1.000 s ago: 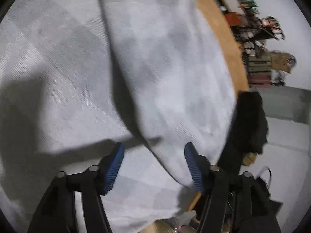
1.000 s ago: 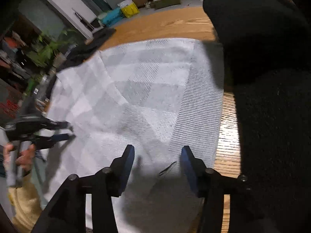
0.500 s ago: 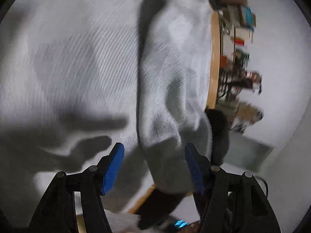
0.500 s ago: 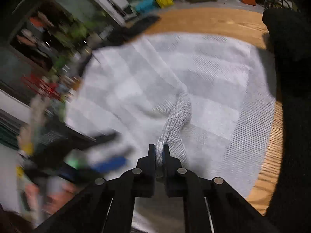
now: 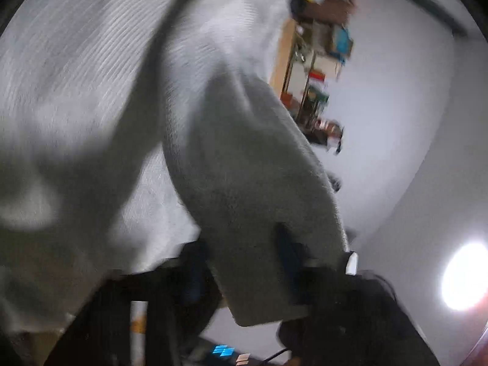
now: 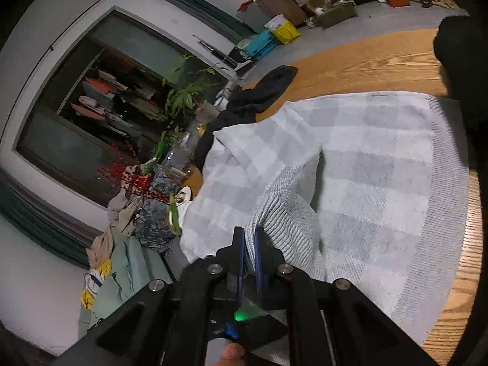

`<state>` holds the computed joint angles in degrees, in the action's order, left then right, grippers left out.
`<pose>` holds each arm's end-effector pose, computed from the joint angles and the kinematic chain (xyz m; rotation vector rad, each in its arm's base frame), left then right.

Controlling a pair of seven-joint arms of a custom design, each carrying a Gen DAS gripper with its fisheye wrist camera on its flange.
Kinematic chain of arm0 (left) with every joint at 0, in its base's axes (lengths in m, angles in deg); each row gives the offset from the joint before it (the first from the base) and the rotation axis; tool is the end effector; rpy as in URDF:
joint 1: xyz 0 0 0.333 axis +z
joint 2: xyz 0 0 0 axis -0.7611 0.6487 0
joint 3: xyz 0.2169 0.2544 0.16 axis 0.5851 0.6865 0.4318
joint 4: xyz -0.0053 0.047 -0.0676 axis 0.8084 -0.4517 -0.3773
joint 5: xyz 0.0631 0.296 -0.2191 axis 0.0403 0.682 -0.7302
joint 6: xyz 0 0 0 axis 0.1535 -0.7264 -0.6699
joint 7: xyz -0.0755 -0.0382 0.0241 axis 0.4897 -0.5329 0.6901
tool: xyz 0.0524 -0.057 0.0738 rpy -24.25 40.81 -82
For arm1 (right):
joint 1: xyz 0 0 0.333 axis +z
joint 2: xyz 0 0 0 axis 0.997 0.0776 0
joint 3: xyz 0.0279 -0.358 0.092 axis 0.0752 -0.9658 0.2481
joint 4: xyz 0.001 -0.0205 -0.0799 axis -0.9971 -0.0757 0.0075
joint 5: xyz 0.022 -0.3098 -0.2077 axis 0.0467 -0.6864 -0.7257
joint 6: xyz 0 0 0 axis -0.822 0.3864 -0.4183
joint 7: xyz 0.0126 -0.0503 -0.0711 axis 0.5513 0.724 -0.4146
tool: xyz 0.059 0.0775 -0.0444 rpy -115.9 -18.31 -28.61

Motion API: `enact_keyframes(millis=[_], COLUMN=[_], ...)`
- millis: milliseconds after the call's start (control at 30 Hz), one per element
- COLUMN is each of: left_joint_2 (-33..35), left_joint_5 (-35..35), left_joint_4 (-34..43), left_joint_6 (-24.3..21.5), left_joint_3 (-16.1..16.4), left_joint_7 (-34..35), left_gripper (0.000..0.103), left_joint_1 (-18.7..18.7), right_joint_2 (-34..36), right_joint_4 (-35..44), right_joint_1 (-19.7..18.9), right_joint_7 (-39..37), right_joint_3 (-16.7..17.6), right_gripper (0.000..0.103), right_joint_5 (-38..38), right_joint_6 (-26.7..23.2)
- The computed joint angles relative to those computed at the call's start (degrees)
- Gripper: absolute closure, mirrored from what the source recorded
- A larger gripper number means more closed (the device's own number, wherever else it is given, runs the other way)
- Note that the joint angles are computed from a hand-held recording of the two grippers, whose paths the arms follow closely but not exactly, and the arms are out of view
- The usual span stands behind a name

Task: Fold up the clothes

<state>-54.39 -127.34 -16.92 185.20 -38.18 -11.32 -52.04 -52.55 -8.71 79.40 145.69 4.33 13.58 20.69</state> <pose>0.6348 -0.1355 0.6239 2.0704 -0.4991 1.3491 0.6948 0.0300 0.6495 -1.8133 1.3204 0.4216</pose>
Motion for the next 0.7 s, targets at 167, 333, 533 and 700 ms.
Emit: enact_keyframes(millis=[167,333,533,700], left_joint_2=[-1.9,-0.8,-2.0,-8.2], left_joint_5=[17.5,45.9,46.6,40.3], left_joint_4=[1.6,11.8,13.5,5.3], left_joint_6=[-7.4,-27.6,-35.4,-33.7], left_joint_3=[3.1,6.1,6.0,8.4], left_joint_7=[-7.0,-15.1,-13.3,-11.0], left_gripper=[0.098,0.099,0.099,0.099], left_joint_1=[1.9,5.0,8.5,9.9], right_joint_2=[-3.1,-3.9,0.9,3.4], right_joint_4=[-4.5,-7.4,-2.1,-1.3], right_joint_1=[1.8,6.9,6.5,6.2], right_joint_7=[-0.8,-0.8,1.3,-4.6], right_joint_3=[-2.2,-4.2,-2.0,1.4], right_gripper=[0.093,0.057,0.045,0.038], right_joint_5=[-7.3,-24.5,-21.0,-13.5], right_joint_6=[3.2,2.4,-2.1,-8.1])
